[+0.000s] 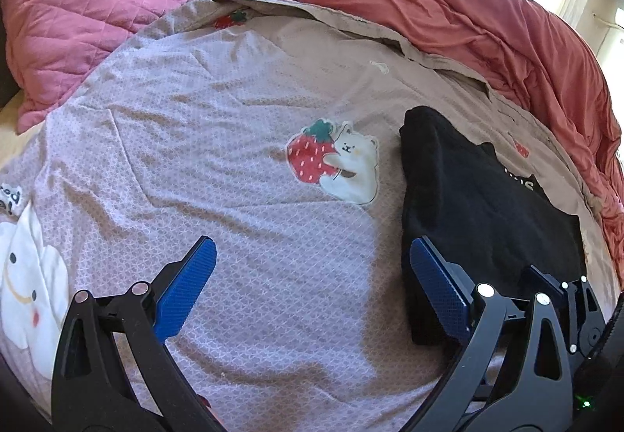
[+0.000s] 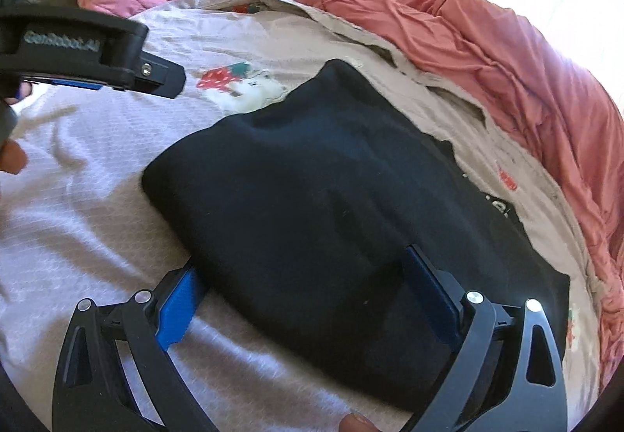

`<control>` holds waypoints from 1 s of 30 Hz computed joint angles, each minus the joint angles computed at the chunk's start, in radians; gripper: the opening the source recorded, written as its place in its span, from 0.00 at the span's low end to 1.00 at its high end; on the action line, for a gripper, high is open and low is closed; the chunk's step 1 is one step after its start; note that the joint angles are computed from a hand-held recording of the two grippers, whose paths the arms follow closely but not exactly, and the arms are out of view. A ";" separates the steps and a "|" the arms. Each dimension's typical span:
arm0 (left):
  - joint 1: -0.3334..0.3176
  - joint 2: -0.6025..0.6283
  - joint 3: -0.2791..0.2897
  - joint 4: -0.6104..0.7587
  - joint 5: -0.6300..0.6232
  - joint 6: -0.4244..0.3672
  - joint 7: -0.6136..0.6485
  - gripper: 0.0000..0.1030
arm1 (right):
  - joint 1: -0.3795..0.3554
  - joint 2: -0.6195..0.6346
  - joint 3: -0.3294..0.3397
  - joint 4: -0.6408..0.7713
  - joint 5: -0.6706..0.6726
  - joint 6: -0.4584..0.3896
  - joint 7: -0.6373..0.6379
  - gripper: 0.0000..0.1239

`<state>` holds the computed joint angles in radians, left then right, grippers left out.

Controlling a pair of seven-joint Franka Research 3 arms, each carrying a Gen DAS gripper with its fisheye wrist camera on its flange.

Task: Fold small clothes
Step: 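Move both tools to the folded shirt's side edge and grasp it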

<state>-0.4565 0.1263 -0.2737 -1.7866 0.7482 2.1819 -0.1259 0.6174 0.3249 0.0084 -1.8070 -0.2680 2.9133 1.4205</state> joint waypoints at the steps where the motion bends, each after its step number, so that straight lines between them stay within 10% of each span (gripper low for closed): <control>1: -0.001 0.009 0.000 0.015 0.001 -0.010 0.009 0.91 | 0.001 0.002 -0.002 0.000 -0.001 0.009 0.002 0.75; 8: 0.014 0.055 0.027 0.080 -0.019 0.031 0.021 0.91 | -0.031 0.001 0.026 -0.007 0.068 0.067 -0.038 0.57; 16: 0.101 0.117 0.068 0.038 -0.144 0.492 -0.030 0.90 | -0.277 -0.029 0.314 -0.039 0.535 0.097 -0.418 0.07; 22: 0.120 0.211 0.048 0.090 -0.291 0.628 0.158 0.78 | -0.410 -0.047 0.451 -0.034 0.884 0.045 -0.660 0.06; 30: 0.128 0.288 0.038 0.103 -0.437 0.783 0.351 0.37 | -0.332 -0.062 0.371 -0.034 0.968 0.019 -0.721 0.06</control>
